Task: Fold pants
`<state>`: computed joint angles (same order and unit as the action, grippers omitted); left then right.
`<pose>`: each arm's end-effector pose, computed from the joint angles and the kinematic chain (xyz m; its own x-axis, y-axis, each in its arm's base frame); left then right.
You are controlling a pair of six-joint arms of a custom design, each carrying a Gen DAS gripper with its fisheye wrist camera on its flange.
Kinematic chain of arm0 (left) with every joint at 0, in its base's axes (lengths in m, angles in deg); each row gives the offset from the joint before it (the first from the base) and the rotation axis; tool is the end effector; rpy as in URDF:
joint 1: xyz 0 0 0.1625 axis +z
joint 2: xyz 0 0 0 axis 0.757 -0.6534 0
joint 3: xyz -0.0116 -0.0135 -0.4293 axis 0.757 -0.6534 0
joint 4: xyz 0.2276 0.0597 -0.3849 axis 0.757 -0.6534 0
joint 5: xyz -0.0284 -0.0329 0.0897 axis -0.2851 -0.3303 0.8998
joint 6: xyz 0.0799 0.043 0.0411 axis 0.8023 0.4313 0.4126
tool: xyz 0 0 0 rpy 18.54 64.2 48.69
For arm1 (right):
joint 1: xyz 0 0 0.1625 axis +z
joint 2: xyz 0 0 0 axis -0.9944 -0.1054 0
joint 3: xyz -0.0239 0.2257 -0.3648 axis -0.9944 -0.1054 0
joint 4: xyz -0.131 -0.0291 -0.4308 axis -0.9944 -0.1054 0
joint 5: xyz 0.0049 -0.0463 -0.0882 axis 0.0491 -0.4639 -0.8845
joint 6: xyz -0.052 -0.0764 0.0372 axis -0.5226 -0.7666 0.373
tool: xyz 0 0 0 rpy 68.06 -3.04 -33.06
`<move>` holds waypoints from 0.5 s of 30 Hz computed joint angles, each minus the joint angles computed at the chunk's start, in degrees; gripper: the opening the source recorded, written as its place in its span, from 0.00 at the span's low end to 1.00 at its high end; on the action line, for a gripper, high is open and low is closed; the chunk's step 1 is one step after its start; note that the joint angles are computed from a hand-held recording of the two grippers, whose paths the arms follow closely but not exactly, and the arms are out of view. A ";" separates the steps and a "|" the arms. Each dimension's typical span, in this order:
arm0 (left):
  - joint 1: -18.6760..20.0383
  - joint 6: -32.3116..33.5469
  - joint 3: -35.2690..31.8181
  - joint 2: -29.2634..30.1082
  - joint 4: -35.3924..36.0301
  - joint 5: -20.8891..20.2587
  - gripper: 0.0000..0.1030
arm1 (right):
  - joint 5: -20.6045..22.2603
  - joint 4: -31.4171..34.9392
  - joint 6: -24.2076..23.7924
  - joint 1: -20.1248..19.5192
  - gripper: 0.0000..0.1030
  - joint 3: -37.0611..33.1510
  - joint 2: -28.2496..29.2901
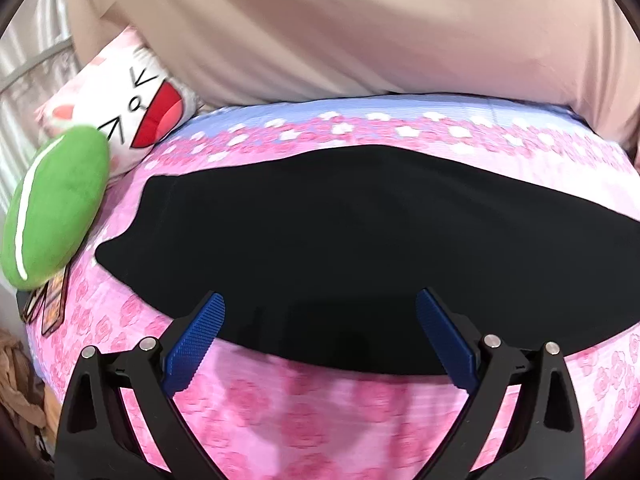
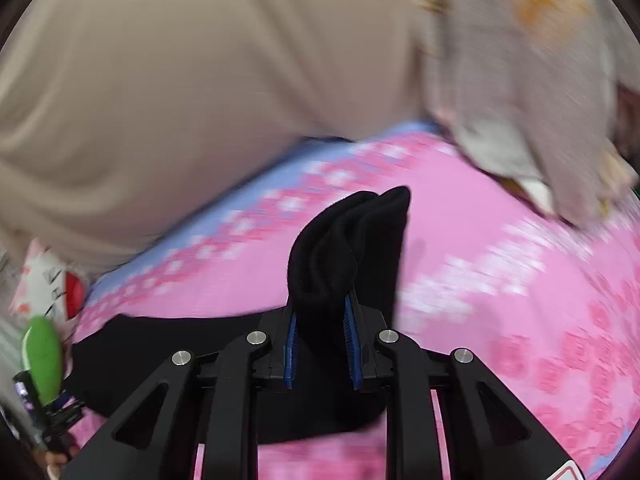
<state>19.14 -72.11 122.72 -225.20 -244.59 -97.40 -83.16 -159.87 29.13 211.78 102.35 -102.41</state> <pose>0.1340 -0.2657 0.3962 -0.5691 -0.2853 -0.7712 0.4239 0.7019 -0.5724 0.3017 -0.2886 0.0475 -0.9317 0.1099 0.3462 -0.2239 0.5769 -0.7855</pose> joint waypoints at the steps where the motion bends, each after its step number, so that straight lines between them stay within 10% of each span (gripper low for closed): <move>1: 1.57 1.29 -0.56 0.14 -1.44 -1.06 0.92 | 1.07 2.13 -0.86 1.47 0.19 -2.75 0.88; 15: 21.57 10.50 -8.51 3.01 -11.38 -17.58 0.92 | 15.57 37.88 -6.04 7.73 0.26 -42.75 28.37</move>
<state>40.70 -61.61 114.21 -222.19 -255.96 -114.98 -67.59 -121.98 23.08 219.50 59.60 -74.05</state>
